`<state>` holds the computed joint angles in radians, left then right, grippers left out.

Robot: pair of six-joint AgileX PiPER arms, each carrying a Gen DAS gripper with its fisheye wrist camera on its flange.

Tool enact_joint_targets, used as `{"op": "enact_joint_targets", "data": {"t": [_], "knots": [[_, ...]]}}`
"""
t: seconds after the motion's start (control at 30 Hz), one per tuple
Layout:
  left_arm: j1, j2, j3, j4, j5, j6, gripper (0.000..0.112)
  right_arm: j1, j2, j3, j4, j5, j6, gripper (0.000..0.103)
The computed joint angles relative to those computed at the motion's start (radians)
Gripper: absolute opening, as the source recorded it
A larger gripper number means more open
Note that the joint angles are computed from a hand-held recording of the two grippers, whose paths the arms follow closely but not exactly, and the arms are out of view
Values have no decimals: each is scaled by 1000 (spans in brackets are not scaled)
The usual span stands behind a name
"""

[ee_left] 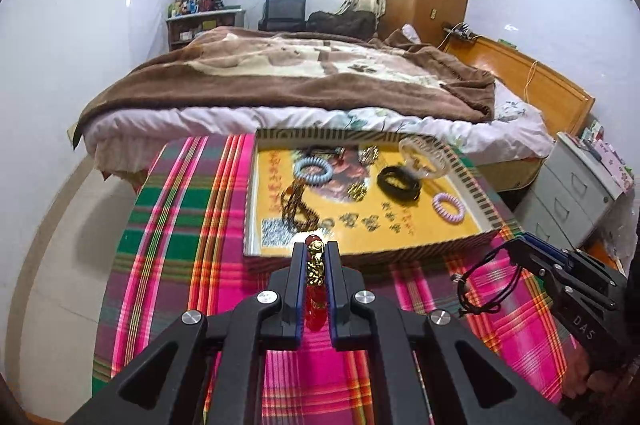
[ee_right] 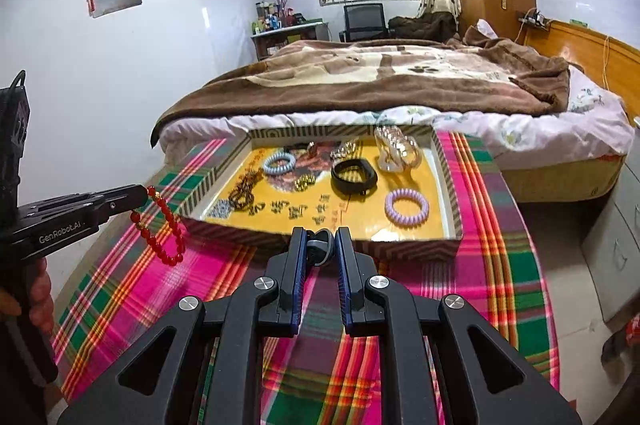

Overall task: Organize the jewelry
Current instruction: 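Carry the red bracelet and black cord into the box and open both tools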

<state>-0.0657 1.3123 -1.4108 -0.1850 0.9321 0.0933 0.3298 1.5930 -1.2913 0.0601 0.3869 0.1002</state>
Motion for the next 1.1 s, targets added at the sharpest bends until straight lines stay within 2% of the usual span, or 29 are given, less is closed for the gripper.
{"op": "enact_joint_targets", "data": {"t": [0.17, 0.27, 0.4, 0.73, 1.1], "knots": [[-4, 29, -69, -43, 17, 42, 8, -10, 29, -62, 23, 21, -23, 15], [5, 67, -127, -115, 35, 99, 8, -33, 76, -129, 57, 50, -44, 15], [5, 142, -214, -191, 51, 151, 8, -51, 133, -200, 39, 69, -13, 15], [-46, 364, -401, -260, 69, 152, 8, -94, 273, -345, 39, 113, 24, 15], [-36, 511, -416, -295, 59, 162, 8, -120, 446, -534, 111, 190, -1, 15]]}}
